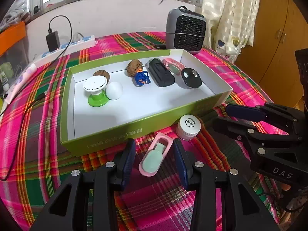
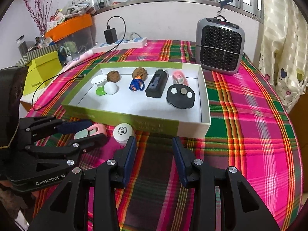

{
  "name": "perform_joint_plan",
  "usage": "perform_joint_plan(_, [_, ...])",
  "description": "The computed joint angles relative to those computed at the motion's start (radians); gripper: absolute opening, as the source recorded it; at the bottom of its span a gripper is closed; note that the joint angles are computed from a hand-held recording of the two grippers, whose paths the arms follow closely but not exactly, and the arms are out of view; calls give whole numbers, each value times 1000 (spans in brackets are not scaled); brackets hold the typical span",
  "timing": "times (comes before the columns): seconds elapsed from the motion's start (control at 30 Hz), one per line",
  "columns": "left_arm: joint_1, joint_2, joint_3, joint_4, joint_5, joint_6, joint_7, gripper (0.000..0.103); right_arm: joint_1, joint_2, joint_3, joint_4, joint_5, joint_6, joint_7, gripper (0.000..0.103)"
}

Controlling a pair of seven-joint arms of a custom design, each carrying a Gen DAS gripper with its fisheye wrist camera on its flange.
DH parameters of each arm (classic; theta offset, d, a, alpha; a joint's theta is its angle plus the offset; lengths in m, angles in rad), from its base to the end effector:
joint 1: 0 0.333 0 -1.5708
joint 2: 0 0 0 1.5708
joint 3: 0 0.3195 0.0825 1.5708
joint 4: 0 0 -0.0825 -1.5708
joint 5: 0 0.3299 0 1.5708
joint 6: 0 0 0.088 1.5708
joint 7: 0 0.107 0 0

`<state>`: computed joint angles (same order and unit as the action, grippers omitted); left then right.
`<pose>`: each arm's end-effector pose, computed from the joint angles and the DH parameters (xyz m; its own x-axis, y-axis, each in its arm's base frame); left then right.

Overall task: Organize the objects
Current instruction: 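Close left tool on the pink-and-mint clip while right tool grasps the white jar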

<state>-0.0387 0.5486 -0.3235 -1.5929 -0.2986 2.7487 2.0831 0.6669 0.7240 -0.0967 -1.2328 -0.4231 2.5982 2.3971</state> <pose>0.6637 -0.1886 0.4275 -0.5395 -0.8350 0.1080 -0.6826 0.3588 -0.6367 0.6079 0.4288 0.4362 0.1106 -0.9910 -0.0756 -0.7456 -0.0324 -0.6656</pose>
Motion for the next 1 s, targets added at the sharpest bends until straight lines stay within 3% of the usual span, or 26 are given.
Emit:
perform_joint_plan(0.3, [15,-14,1,-30,-5,26,-10,16,18,21,2,45,-2,-45,4,40])
perform_joint_plan(0.7, [36,-65,2,-121,-25,81,-17,16,12,67,26,111,38,-56,-48,40])
perform_joint_plan(1.0, [56,-67,-6,-129,-54,87,-42,16,-4,189,44,313,118,-131,-171,40])
